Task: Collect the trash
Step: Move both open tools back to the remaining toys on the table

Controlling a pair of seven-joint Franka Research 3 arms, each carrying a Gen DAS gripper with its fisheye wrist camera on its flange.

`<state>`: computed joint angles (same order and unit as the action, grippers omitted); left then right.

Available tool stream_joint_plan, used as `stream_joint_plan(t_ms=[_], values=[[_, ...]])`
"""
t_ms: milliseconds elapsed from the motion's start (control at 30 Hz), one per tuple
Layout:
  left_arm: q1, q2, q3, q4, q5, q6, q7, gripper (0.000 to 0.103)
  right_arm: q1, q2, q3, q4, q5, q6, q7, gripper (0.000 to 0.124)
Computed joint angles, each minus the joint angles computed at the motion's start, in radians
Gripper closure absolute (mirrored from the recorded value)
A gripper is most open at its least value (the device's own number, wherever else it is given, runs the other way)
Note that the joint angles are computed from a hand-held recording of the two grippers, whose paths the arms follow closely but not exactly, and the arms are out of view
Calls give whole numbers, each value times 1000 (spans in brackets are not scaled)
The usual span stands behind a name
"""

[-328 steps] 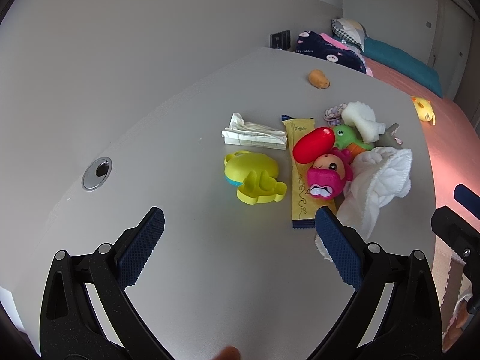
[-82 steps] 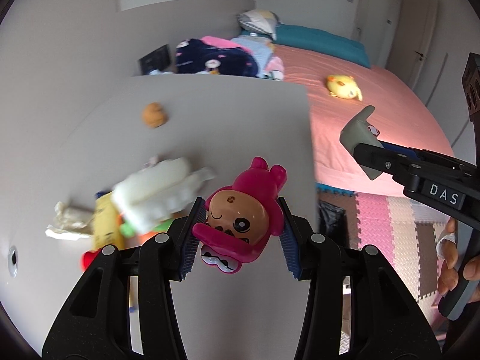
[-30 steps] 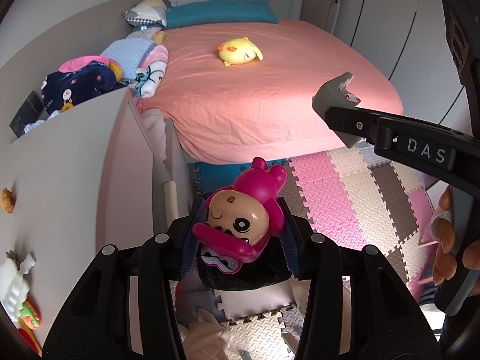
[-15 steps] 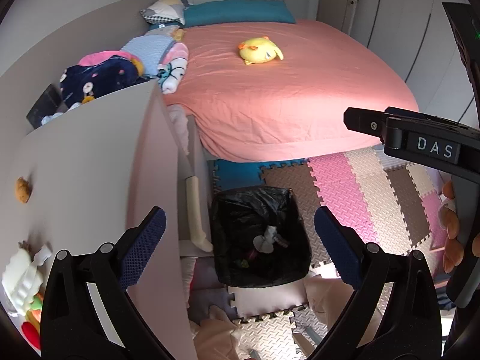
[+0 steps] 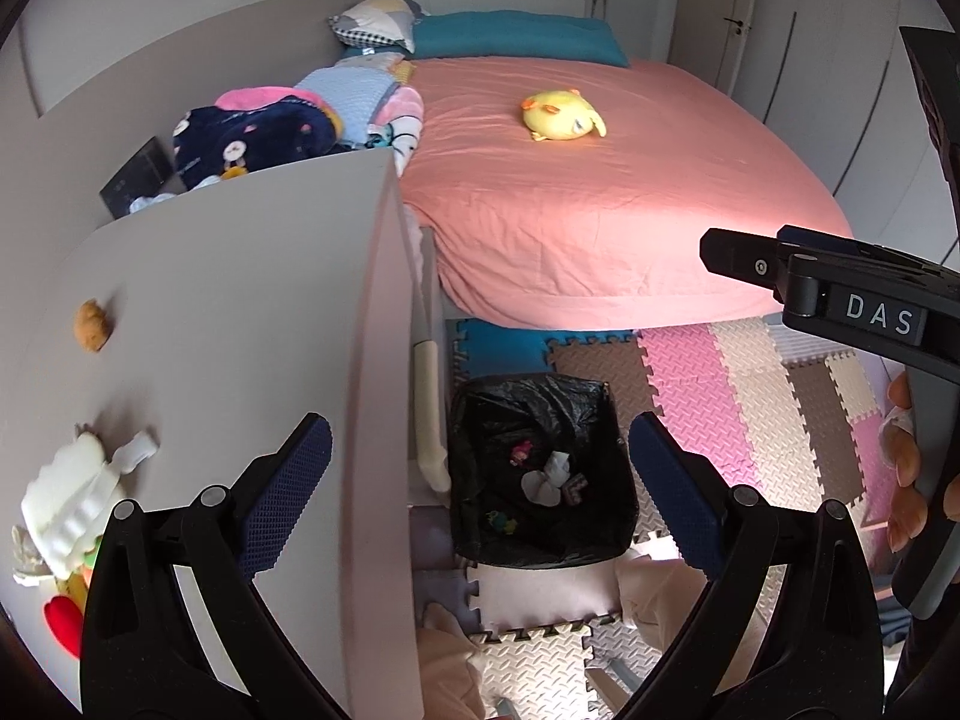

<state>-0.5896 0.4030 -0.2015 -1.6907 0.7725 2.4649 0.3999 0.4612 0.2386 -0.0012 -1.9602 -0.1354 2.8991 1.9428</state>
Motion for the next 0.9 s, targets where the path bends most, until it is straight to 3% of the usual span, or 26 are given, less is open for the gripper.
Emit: stream_joint_plan(t_ms=[300,900], values=[[24,-127,-7,-161,50,-17,-125,7,24,16,43,20,40,5,-62,47],[146,-429,-100,-513,67,-78,-336,7,124,102,103,141,112,-44,-195,47]])
